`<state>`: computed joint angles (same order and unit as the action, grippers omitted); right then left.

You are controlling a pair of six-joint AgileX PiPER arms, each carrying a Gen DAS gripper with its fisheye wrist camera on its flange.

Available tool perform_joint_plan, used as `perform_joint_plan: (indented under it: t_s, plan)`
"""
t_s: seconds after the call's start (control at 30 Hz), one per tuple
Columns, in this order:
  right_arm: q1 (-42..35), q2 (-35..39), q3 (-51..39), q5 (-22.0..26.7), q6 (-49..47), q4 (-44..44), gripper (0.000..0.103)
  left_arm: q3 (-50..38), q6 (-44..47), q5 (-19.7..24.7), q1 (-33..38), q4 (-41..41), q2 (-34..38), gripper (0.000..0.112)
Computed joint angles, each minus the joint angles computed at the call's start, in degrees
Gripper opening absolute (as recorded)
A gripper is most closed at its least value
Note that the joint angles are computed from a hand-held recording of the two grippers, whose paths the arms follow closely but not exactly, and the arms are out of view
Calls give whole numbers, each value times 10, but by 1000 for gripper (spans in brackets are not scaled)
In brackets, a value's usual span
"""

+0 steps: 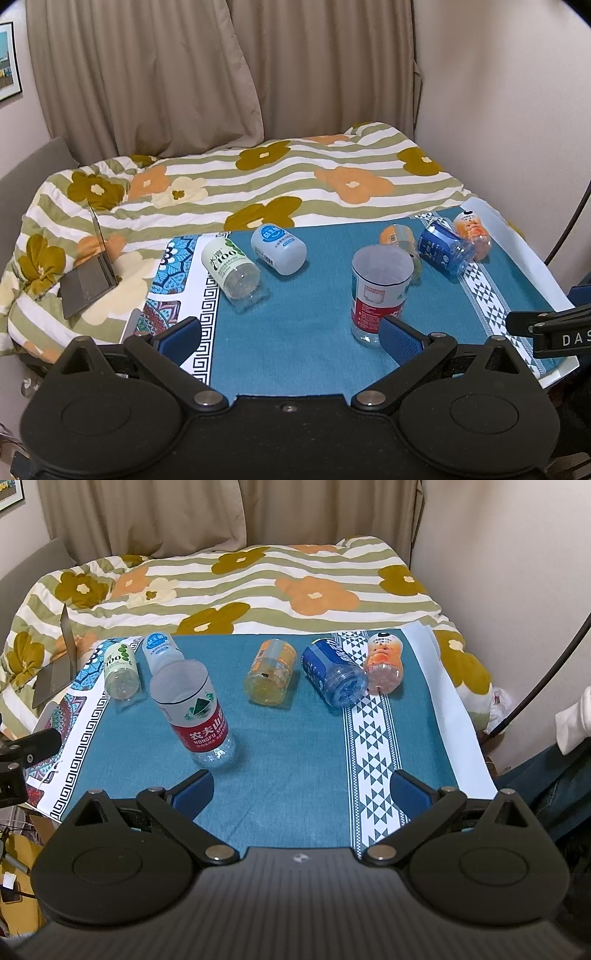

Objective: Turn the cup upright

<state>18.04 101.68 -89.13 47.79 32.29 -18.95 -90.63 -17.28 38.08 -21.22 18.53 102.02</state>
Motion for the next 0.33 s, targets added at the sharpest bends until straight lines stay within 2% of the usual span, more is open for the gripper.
perform_joint_plan:
  t_s: [0.17, 0.33]
  plan:
    - [-1, -2, 7, -7, -1, -2, 103, 5, -6, -6, 1, 2, -2, 103]
    - [0, -3, 20, -52, -50, 12, 103, 8, -26, -7, 2, 15, -4, 103]
